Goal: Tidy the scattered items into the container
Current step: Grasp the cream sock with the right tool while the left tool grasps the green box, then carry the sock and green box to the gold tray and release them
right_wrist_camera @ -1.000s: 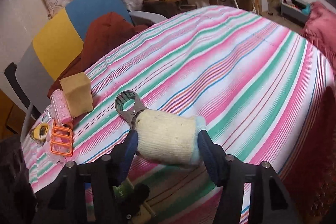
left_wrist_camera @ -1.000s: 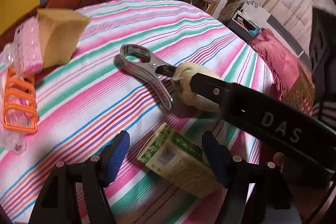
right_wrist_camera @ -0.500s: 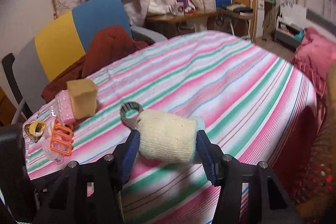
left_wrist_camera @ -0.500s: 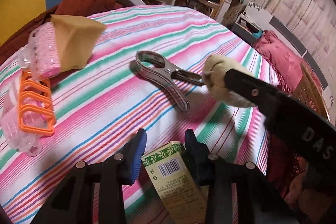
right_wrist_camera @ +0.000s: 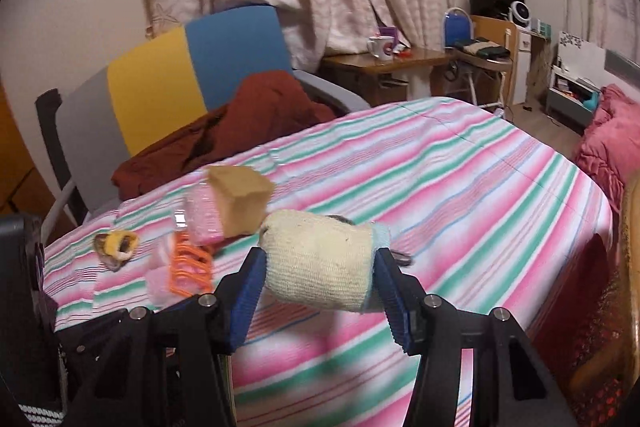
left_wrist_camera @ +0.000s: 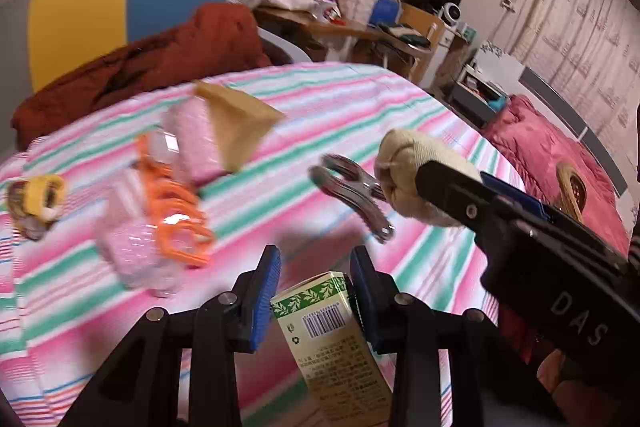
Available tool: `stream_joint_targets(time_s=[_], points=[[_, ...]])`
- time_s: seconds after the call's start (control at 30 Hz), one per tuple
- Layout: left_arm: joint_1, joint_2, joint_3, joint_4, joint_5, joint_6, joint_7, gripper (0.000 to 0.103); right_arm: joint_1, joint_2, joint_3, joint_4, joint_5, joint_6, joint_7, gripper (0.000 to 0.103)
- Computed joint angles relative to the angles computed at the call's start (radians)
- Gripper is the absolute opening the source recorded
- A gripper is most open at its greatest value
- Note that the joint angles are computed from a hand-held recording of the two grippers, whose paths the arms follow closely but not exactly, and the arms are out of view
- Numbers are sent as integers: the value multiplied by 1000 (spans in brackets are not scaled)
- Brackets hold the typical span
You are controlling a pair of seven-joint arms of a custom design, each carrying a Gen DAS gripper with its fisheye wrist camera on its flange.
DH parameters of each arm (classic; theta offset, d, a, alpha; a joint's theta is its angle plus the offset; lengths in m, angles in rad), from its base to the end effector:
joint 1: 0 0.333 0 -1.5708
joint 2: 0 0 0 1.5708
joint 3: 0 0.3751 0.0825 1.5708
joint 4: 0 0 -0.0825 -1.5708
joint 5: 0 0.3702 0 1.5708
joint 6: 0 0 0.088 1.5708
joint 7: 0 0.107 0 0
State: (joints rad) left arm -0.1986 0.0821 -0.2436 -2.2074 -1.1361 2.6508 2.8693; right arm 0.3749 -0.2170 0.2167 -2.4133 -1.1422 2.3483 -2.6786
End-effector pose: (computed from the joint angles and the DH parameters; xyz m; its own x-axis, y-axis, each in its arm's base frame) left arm 0.5137 -0.2131 0.4384 -0.7528 -0.6169 0.2297 -0.5885 0.4745 -0.6546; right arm 0.3842 0.2477 0.4798 -0.5392 -0.8296 -0.1450 -0.4657 0.4371 -0.7694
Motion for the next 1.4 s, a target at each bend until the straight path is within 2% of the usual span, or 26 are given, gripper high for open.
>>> stream_joint_targets(time_s=[0.13, 0.33, 0.6, 0.83, 1.17, 1.4], points=[[34, -13, 29, 11, -10, -18, 7, 37, 20, 58, 17, 76, -23, -9, -5, 56], [98, -21, 72, 28, -19, -38, 16, 37, 73, 168, 13, 210, -65, -7, -21, 56], [201, -16, 127, 54, -13, -82, 16, 37, 174, 333, -21, 412, -93, 20, -78, 56], [276, -38, 165, 43, -47, -111, 75, 37, 265, 444, -59, 558, -89, 43, -132, 56], [386, -27, 226, 41, -30, -169, 76, 37, 378, 605, -111, 764, -23, 105, -264, 56], [466, 18, 252, 71, -14, -167, 77, 37, 438, 749, -143, 948, 89, 162, -415, 56]])
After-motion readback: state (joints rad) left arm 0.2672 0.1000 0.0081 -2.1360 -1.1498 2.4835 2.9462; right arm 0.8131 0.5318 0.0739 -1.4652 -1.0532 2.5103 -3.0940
